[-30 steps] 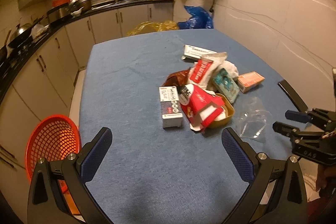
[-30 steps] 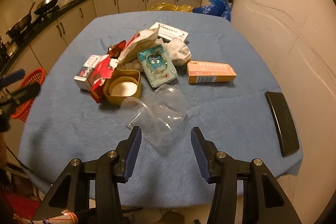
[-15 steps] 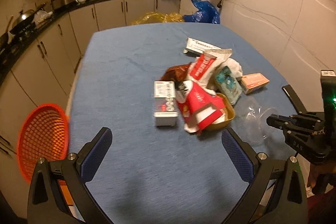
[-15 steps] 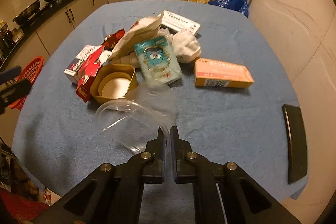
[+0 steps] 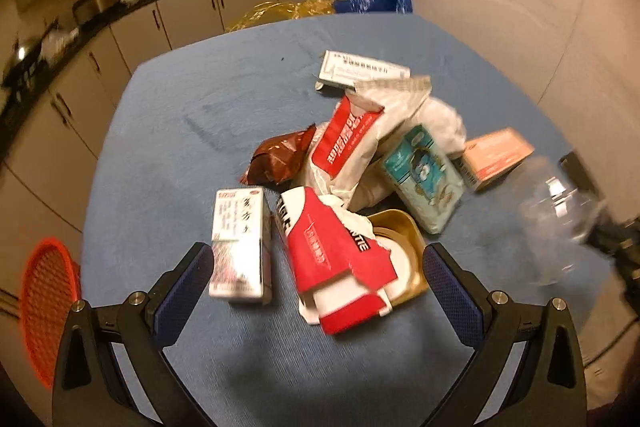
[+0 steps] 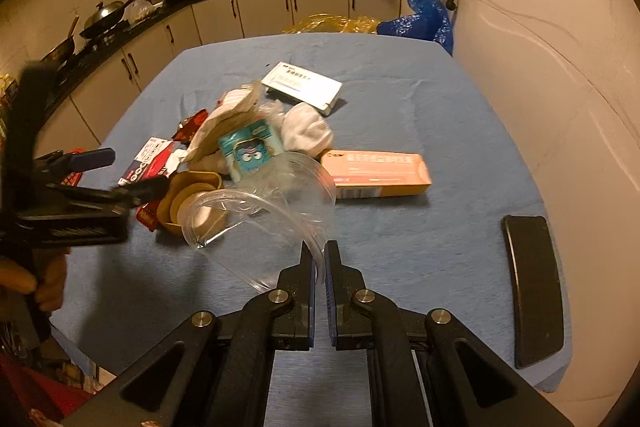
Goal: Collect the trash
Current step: 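Grasp the clear plastic cup with the right tool while the left grasps the red-white carton, then carry the cup and carton with both tools over the orange-red wastebasket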
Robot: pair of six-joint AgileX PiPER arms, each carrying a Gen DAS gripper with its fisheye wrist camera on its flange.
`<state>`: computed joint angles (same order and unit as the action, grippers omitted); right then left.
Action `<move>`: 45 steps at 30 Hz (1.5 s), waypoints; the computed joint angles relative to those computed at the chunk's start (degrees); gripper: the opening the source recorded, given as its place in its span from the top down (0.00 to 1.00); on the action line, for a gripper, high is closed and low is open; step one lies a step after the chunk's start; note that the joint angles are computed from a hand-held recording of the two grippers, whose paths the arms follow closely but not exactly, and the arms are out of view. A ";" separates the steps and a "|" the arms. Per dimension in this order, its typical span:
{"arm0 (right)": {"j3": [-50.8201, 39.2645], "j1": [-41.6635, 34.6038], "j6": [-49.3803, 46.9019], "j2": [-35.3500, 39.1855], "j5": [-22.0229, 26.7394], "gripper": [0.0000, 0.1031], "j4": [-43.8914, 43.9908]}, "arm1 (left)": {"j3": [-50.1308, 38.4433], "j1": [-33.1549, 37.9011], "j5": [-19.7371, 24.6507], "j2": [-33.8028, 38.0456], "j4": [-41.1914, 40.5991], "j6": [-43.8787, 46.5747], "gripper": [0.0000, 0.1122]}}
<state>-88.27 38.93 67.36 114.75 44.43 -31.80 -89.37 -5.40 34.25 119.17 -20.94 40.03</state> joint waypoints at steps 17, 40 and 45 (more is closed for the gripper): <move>0.97 -1.67 -0.76 -0.82 -2.93 0.96 0.16 | -5.28 3.05 4.72 3.95 -1.87 1.07 0.92; -13.75 1.21 -6.77 5.14 1.72 0.96 2.55 | -0.06 11.48 7.53 -5.15 -14.39 12.32 0.95; -16.55 1.60 -8.18 6.34 2.40 0.96 3.75 | 0.83 13.40 7.26 -6.37 -15.25 13.39 0.95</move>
<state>-104.82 40.54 59.17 121.09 46.83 -28.05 -88.54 8.01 41.51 112.80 -36.19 53.42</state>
